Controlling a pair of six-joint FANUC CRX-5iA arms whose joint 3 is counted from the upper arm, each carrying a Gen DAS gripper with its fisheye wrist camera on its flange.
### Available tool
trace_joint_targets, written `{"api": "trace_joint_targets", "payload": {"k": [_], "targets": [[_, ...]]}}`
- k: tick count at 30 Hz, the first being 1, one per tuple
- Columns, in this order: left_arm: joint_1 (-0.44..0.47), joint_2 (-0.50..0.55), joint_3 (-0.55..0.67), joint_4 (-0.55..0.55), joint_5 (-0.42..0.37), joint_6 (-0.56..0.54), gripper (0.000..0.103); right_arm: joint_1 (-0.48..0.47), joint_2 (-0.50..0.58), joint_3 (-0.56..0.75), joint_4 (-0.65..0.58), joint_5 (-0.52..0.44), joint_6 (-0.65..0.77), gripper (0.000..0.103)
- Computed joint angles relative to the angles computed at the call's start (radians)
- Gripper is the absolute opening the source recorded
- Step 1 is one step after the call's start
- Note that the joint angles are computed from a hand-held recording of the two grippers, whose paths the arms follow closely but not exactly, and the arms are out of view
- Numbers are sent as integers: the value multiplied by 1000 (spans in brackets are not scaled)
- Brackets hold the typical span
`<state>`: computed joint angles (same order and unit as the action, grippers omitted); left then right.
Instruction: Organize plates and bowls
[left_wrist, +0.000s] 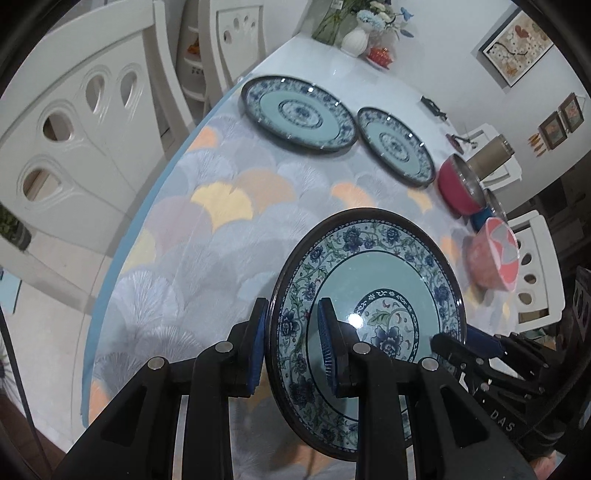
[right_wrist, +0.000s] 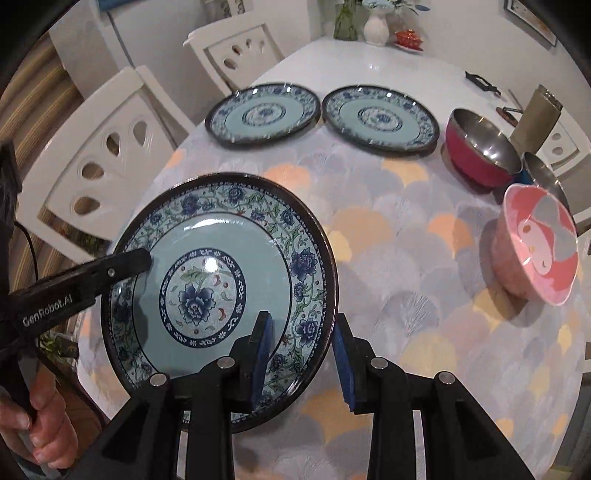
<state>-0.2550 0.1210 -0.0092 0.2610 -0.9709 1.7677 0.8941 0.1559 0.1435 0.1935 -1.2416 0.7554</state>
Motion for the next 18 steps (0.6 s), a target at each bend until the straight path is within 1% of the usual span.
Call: {"api": "trace_joint_targets", "payload": {"k": [5, 10, 18], "targets": [[1, 0, -28, 10, -4, -14, 23, 2, 1, -11, -46, -12, -7, 32], [-6, 3, -36, 5, -5, -20, 23, 9, 1, -26, -47, -19, -23, 32], [-1, 12, -56, 30, 0, -37, 23, 4, 4, -34, -77, -32, -23, 32]]}}
